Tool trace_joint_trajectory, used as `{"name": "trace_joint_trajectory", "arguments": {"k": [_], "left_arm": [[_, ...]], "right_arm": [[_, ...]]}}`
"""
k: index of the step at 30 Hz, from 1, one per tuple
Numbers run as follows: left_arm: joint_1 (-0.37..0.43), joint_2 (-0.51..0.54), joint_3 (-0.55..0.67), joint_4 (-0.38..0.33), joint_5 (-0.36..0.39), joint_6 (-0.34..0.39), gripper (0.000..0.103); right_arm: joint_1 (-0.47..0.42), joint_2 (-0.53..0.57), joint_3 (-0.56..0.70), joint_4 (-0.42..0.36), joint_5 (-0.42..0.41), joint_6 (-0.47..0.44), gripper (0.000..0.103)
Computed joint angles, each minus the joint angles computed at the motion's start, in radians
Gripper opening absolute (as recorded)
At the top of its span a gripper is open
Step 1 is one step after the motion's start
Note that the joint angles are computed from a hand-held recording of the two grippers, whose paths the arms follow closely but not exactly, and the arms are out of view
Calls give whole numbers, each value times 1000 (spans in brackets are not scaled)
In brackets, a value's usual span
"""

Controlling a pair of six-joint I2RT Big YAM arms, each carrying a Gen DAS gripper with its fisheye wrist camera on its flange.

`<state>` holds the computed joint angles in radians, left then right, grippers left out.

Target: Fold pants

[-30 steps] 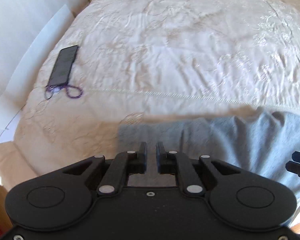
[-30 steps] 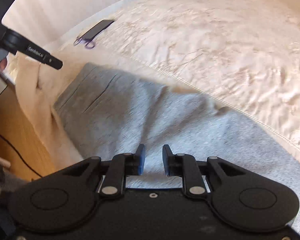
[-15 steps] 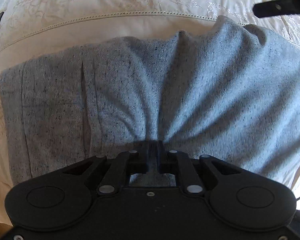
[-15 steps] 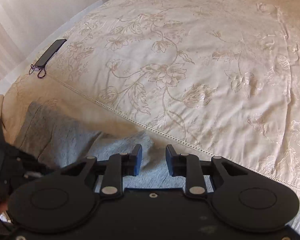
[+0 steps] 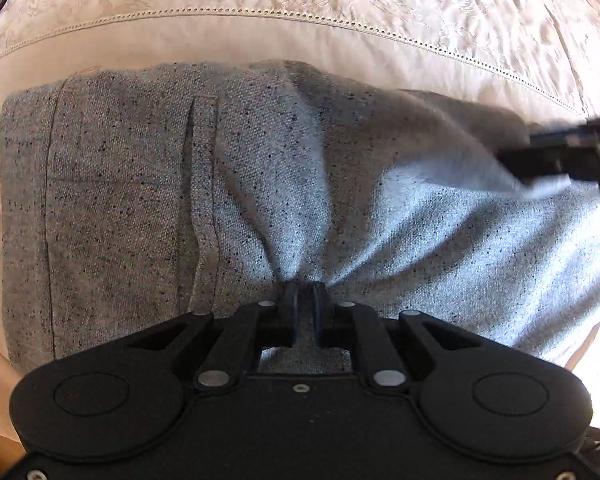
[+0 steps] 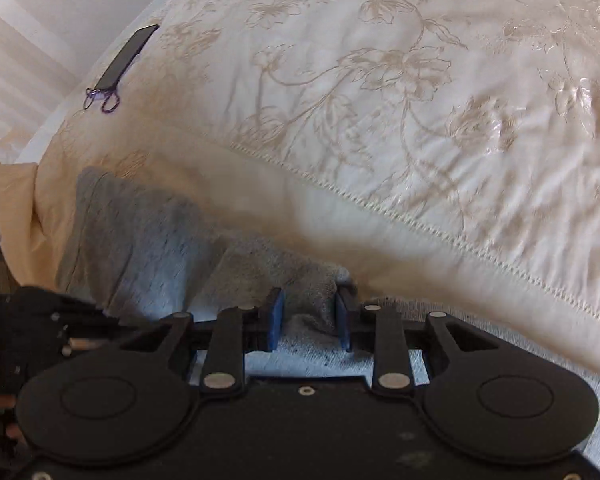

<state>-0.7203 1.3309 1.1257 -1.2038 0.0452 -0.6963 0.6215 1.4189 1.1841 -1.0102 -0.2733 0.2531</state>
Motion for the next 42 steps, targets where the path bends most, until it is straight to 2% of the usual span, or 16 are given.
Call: {"name": "trace_joint_trajectory", "arguments": {"k": [4,11,16,19,22,24,26,29,32,33,34,36,37,38,40,42], "left_arm": [[17,3,5,-6,4,37,17],[-8,30,37,-16,-15,64,17],[-13,30,37,-8,-14,59,17],[-1,31,35,-2,-9,69,17],[12,26,23,11,-2,79,17],[19,16,15,12,2,79,17],[23,5,2,19,5,76,17],[17,2,-8,28,-6,73,17],[-1,5,-10,33,-25,72,17],[-4,5,-10,33,-29,72,17],[-10,6,-14,40,-33,67,17],[-13,-2,-22,53,-38,66,17],[-15,-6,-26,62,-44,65,17],[-16,-3,-27,60,-41,62,17],[-18,-5,-27,58,-41,58,17],[-21,-10,-26,57,-42,71,17]], "right_arm": [[47,-46,-50,-58,-6,14,31],[19,-38,-14,19,67,139,31],[1,-10,52,75,146,104,31],[-19,49,117,56,182,86,32],[-43,143,182,-10,148,53,32],[-57,183,197,-86,61,47,31],[-55,187,185,-121,-15,40,31],[-38,144,127,-74,-27,72,31],[-37,141,97,-6,-14,162,29],[-37,132,80,33,-12,192,20],[-33,117,70,76,9,203,3],[-14,30,15,259,112,217,3],[-14,13,10,299,116,238,3],[-13,16,14,301,105,245,3],[5,23,11,277,150,209,3],[13,-3,-24,314,162,175,5]]}}
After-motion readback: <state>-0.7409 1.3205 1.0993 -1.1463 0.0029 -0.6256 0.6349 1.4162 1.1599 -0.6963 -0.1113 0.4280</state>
